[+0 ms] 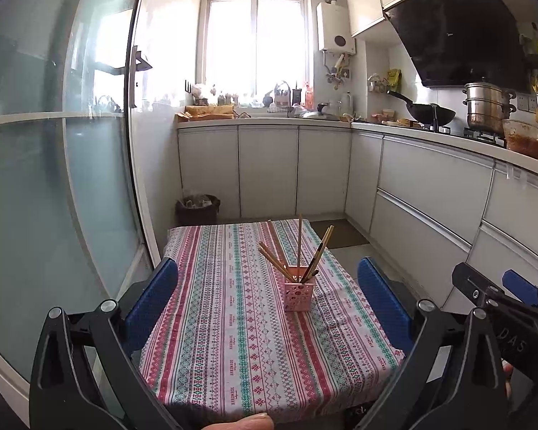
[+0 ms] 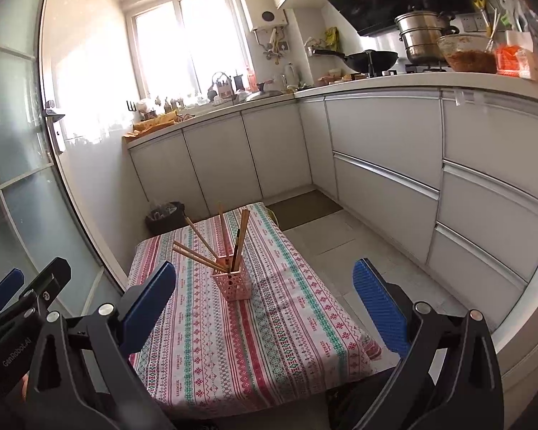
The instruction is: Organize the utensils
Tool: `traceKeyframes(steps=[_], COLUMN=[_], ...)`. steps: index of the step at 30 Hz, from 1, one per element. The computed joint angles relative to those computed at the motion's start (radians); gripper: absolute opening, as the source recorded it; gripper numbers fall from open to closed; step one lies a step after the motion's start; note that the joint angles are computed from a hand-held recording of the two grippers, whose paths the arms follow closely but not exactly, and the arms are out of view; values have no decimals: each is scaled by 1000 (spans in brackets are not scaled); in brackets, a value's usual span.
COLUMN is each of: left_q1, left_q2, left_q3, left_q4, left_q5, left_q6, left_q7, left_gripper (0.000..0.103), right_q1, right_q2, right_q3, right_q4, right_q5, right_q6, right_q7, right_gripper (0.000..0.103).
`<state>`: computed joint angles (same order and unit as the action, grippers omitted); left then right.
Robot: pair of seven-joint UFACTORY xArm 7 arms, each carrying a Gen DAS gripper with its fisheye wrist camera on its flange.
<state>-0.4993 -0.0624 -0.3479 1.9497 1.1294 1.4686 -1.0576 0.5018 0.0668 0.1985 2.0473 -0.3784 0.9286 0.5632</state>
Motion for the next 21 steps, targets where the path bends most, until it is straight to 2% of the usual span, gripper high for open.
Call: traceKeyframes(steps=[7, 21], left_q1=[8, 9], left_q2=[-11, -6], left_q3=[5, 0], left_q4=[-18, -15], left_q5=[-30, -22], left_q6=[-27, 10], left_q7=[10, 5], left_gripper=[96, 96], right_q1=[-4, -14], right_q2=[-8, -22], right_q3=[2, 6], right_q4=[-8, -25], right_q5=[9, 28], right_q6=[-7, -7], right_q7=[-3, 0], right_gripper=[96, 96])
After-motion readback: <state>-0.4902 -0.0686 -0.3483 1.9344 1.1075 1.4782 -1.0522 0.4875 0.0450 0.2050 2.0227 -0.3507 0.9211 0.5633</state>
